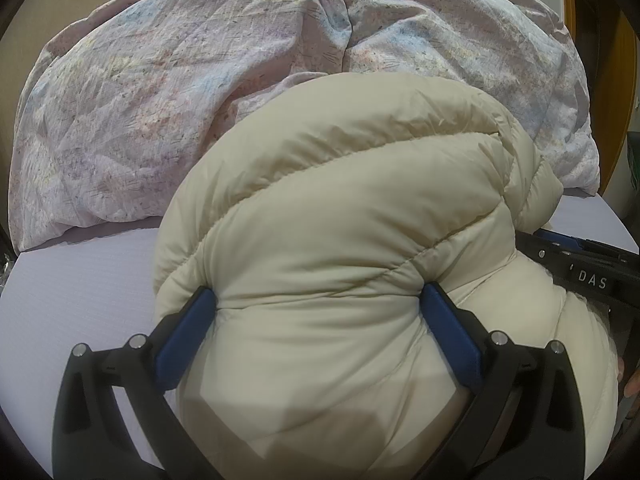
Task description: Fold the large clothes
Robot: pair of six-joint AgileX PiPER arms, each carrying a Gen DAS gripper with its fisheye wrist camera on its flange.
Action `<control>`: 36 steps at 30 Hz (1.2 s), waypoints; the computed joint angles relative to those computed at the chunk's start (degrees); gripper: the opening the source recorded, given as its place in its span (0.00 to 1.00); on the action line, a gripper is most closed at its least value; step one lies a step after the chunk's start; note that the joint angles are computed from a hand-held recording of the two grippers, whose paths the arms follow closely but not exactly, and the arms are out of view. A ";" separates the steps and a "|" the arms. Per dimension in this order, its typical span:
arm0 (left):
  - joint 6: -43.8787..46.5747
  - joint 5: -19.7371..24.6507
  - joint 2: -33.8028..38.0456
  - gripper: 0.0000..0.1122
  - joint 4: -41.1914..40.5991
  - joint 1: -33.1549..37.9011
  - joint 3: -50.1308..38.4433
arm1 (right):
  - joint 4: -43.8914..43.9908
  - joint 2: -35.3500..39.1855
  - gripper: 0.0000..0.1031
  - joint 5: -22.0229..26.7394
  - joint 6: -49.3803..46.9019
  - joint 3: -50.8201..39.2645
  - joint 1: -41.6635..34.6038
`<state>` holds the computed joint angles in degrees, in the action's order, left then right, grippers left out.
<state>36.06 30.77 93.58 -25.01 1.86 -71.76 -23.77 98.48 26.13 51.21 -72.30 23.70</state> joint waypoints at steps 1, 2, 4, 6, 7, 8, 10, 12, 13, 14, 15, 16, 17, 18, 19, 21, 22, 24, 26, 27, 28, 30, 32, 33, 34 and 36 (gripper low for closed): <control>-0.03 -0.11 -0.04 0.90 0.05 -0.04 0.07 | -0.42 0.05 0.48 0.18 0.29 -0.09 0.07; 0.05 -0.32 -0.12 0.90 0.03 -0.06 0.18 | -1.28 0.16 0.48 0.43 0.98 -0.19 0.22; -0.27 -0.56 -0.72 0.90 0.36 0.06 0.58 | -7.58 0.04 0.56 2.94 6.81 -0.48 1.89; -1.24 -0.57 -2.48 0.90 1.35 0.48 1.73 | -15.52 -0.61 0.75 8.85 14.70 -0.72 4.62; -1.14 -0.41 -4.06 0.90 1.30 1.12 2.85 | -17.58 -2.02 0.75 9.81 17.37 0.64 5.29; -1.15 -0.10 -5.57 0.90 1.40 1.75 3.83 | -17.68 -3.67 0.75 9.25 18.37 2.33 5.29; -0.55 0.83 -8.47 0.90 1.26 3.05 5.53 | -16.95 -7.26 0.75 9.09 19.85 5.53 5.35; 1.92 1.84 -11.97 0.90 -0.24 5.40 7.62 | -17.79 -9.79 0.75 10.85 21.67 7.41 6.37; 2.91 2.41 -13.26 0.90 -1.00 6.39 8.43 | -19.53 -11.38 0.75 13.08 23.55 8.48 7.91; 4.63 3.43 -14.75 0.90 -2.49 7.83 9.32 | -20.57 -12.14 0.75 14.27 24.65 9.04 9.01; 5.74 4.34 -16.11 0.90 -3.52 9.22 10.21 | -22.33 -13.44 0.75 16.23 26.26 10.00 11.02; 6.61 5.36 -17.45 0.90 -4.12 10.58 11.13 | -23.08 -13.96 0.75 17.89 26.88 10.24 12.64; 7.06 6.01 -18.30 0.90 -4.36 11.38 11.72 | -23.26 -14.07 0.75 20.04 26.60 10.21 14.37; 7.78 6.85 -19.47 0.90 -4.73 12.53 12.63 | -22.89 -13.73 0.75 22.21 26.03 9.70 15.85; 8.15 7.44 -20.42 0.90 -4.93 13.19 13.33 | -22.20 -12.39 0.75 24.84 25.16 9.23 17.61; 8.72 8.52 -22.07 0.90 -5.08 14.29 14.49 | -23.67 -10.21 0.75 27.16 26.08 9.52 19.93; 8.69 9.34 -23.17 0.90 -4.68 14.79 15.07 | -24.01 -10.59 0.75 28.25 26.38 9.54 20.39; 9.66 10.75 -25.22 0.90 -5.06 16.33 16.14 | -22.72 -12.11 0.75 28.95 26.43 9.67 20.47; 11.53 12.61 -27.59 0.90 -6.66 18.56 17.24 | -21.90 -15.15 0.75 29.10 26.99 10.75 21.16; 12.45 13.89 -29.02 0.90 -7.42 20.15 17.74 | -22.01 -16.79 0.76 30.06 27.55 11.24 22.18; 13.03 14.81 -29.85 0.90 -7.93 21.11 18.07 | -22.18 -17.54 0.78 30.68 28.35 11.53 23.25; 14.59 18.42 -31.51 0.90 -9.41 24.28 18.46 | -21.98 -20.38 0.85 31.05 29.94 13.16 25.07; 16.16 22.12 -32.65 0.90 -10.87 27.15 18.75 | -21.38 -23.60 0.87 31.31 32.29 15.21 27.72; 17.09 24.07 -33.40 0.90 -11.55 28.84 19.05 | -21.14 -24.63 0.88 31.74 33.28 15.78 29.04; 17.74 25.43 -34.11 0.90 -11.87 30.02 19.41 | -20.94 -25.73 0.90 32.37 34.33 16.38 30.54; 19.01 28.06 -35.59 0.90 -12.23 32.32 20.23 | -21.27 -27.45 0.95 34.39 37.05 17.22 34.45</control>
<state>55.07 58.82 57.99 -37.24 34.18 -51.53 -45.04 71.03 60.52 88.25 -55.08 58.15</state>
